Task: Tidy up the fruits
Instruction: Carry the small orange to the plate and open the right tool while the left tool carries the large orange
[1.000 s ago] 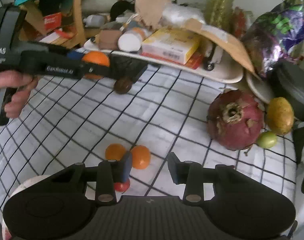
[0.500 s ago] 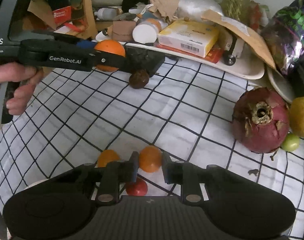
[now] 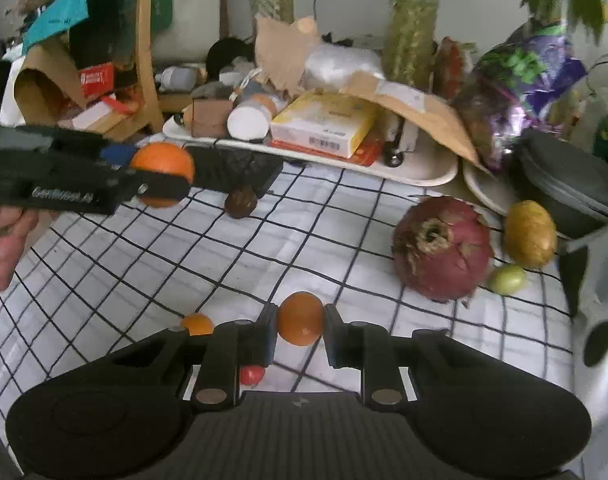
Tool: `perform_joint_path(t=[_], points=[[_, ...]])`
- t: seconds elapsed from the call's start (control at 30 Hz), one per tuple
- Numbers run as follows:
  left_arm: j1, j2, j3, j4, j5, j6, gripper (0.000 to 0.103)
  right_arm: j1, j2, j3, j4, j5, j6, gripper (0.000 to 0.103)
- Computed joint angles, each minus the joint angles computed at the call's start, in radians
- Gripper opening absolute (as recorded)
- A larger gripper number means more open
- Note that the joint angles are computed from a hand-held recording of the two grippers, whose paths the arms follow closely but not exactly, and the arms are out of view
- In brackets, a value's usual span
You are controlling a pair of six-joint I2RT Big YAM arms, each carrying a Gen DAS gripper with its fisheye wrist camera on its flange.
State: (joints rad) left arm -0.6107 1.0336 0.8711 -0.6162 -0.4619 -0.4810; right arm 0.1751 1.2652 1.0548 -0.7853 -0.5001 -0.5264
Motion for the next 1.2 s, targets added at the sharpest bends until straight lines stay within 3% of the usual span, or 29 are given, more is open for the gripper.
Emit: perform_joint_path(t=[0.33,0.7,1.0,1.2], points=[[-0.195,-0.055,0.002,-0.102,-0.111,-0.138,0.051,-0.094,-0.157,-0.095,-0.051,-0.066,0.004,0.024],[-0.422,-0.033,0.026,-0.229,-0.202,-0.332,0.051,-0.183,-0.317,-0.182,-0.174,-0.128,-0.067,0.025],[-0.545,0.05,0.065,-0.308,-0.179,-0.447,0.051,-0.23,-0.385,-0.226,-0.286,-0.098,-0.126,0.025],[-0.557,0.088,0.082,-0.33,-0.145,-0.47,0.051,-0.247,-0.399,-0.242,-0.337,-0.062,-0.152,0.025]])
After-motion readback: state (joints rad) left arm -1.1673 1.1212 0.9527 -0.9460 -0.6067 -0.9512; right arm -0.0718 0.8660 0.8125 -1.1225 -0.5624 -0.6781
